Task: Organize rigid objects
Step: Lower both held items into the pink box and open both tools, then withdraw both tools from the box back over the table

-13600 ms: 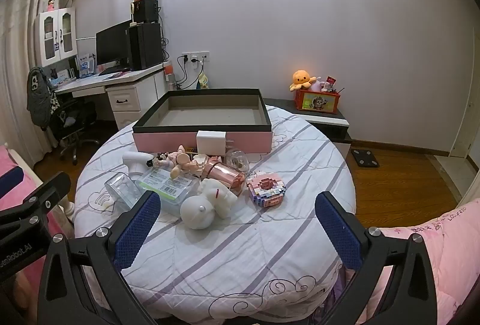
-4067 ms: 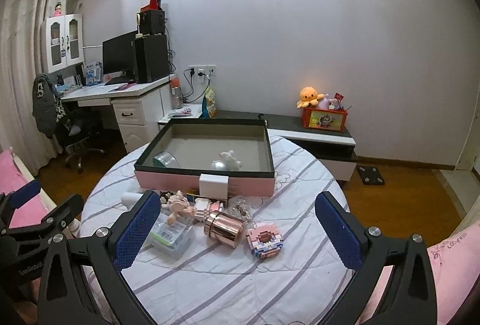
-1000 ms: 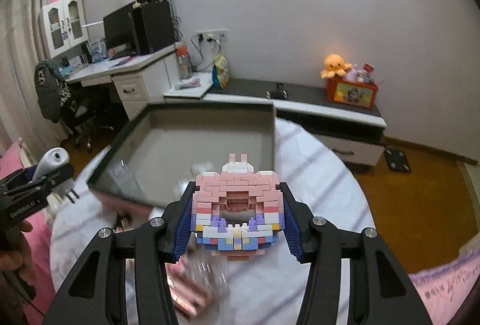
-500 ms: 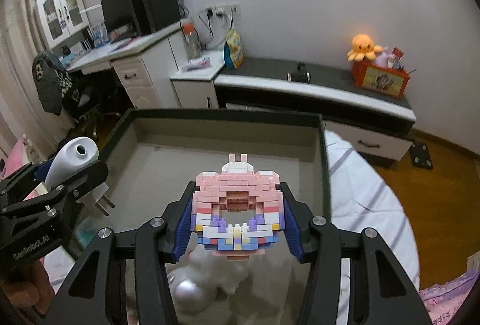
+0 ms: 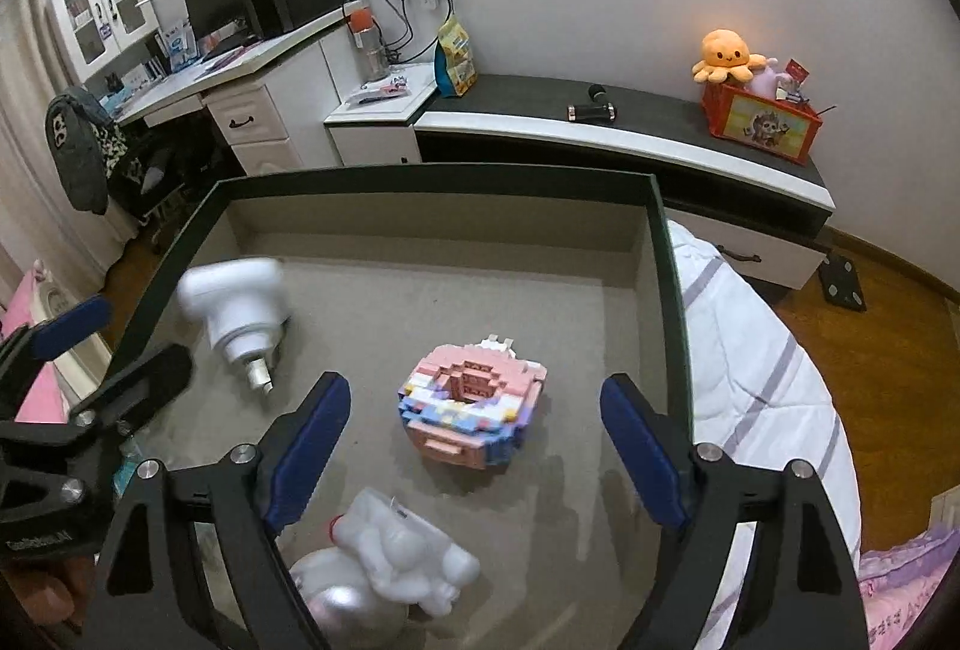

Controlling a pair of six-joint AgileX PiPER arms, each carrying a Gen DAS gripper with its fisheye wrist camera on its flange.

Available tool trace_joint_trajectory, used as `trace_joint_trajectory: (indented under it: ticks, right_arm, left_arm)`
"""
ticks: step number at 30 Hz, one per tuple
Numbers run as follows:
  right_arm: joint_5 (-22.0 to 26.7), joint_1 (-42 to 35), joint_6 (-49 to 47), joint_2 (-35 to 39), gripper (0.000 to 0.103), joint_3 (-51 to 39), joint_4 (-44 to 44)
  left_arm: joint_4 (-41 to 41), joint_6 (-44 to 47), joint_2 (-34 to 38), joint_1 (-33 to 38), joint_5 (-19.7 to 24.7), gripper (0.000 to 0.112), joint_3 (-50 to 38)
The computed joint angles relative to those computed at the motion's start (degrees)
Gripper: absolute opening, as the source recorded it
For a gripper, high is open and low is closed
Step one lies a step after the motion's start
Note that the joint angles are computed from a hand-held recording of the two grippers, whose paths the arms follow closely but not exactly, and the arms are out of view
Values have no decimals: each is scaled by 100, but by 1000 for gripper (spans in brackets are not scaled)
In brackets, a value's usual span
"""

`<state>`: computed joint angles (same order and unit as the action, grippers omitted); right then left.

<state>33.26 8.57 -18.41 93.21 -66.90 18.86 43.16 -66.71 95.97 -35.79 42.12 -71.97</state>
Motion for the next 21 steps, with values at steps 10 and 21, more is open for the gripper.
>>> trace_joint_trajectory:
  ticks: [10, 21]
  right_arm:
    - [-58, -202, 184, -1321, 88, 791, 377]
    - [158, -61, 818, -3630, 88, 1956, -78]
  left_arm:
    - [852, -1279, -1620, -891, 725, 103, 1117]
    - [1381, -2484, -2696, -3097, 2621, 103, 1677]
